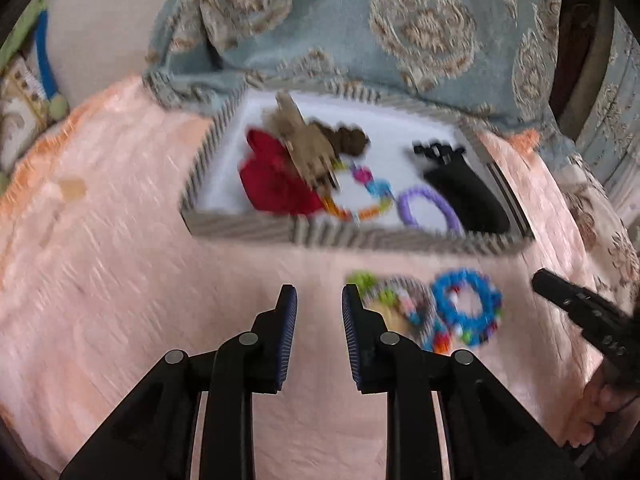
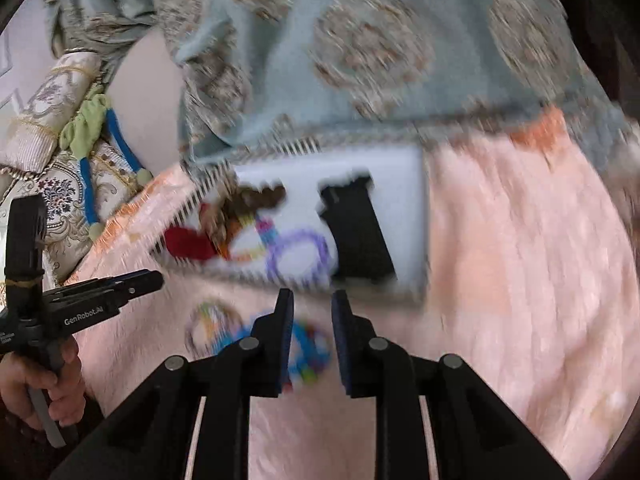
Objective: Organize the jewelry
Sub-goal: 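Lower the orange strand into the striped box while the right gripper releases the purple bracelet inside, then grasp the silver beaded bracelet with the left gripper while the right grasps the blue bead bracelet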
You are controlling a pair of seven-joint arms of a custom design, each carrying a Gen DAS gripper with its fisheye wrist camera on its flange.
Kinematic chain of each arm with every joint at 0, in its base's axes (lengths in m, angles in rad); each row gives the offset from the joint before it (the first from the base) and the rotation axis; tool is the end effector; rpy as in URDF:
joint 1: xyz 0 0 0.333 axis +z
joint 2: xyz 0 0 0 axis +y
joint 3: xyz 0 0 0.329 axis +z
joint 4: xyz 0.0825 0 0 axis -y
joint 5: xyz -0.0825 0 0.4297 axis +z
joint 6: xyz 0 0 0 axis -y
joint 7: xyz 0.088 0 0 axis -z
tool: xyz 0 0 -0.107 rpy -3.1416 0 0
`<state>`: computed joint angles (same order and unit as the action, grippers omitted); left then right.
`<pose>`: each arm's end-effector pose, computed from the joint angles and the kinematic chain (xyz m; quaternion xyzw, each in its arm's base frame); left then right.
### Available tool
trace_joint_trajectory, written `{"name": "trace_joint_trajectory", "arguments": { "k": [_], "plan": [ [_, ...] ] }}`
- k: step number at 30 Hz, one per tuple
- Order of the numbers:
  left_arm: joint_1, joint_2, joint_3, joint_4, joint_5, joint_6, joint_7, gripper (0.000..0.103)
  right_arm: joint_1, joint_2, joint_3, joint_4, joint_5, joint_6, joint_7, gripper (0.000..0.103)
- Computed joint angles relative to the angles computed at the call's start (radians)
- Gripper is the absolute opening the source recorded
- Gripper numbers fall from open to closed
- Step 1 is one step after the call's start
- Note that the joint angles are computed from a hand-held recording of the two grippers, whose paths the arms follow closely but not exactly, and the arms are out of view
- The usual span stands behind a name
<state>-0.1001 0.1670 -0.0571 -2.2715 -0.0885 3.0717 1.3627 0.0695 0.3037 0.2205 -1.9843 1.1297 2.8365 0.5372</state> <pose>0.6045 -0.0881 0.3350 -0.7176 0.6229 -0.2681 0.1589 0.6536 0.1391 0.3358 -0.7374 0.5533 -0.0714 0.3808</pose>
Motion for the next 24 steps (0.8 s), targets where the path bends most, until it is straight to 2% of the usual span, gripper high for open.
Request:
{"name": "trace_joint_trajectory", "arguments": {
  "k": [1,3,4,8,11,14,17,24],
  "plan": [
    [0.01,0.002,-0.021,-0.002,-0.032,0.003,0.037,0.006,0.0,0.0,-0.006,-0.018,-0.007,0.001,0.011,0.02],
    [-0.042,0.01,0.03,0.0,0.048,0.012,-0.016,0.006,0.01,0.009,-0.022,-0.025,-0.061,0.003,0.069,0.02],
    [-0.048,0.014,0.036,0.002,0.058,0.013,-0.023,0.006,0.001,0.015,-0.014,-0.021,-0.061,-0.001,0.06,0.02],
    [0.028,0.053,-0.052,0.031,-0.048,-0.002,0.06,0.006,-0.023,0.031,0.026,0.002,-0.015,-0.018,-0.038,0.02],
    [0.041,0.071,-0.072,0.047,-0.097,-0.016,0.103,0.006,0.005,0.05,0.012,0.014,-0.083,-0.007,0.0,0.02],
    [0.013,0.076,-0.048,0.049,-0.091,-0.014,0.105,0.006,-0.013,0.063,0.037,0.027,-0.078,-0.004,-0.002,0.02],
    [-0.032,0.083,-0.004,0.053,-0.049,-0.01,0.076,0.006,-0.036,0.07,0.066,0.044,-0.027,-0.017,-0.077,0.02],
    [-0.014,0.092,-0.025,0.06,-0.065,0.0,0.105,0.006,0.026,0.132,0.018,0.094,-0.28,-0.049,0.088,0.02]
  ]
}}
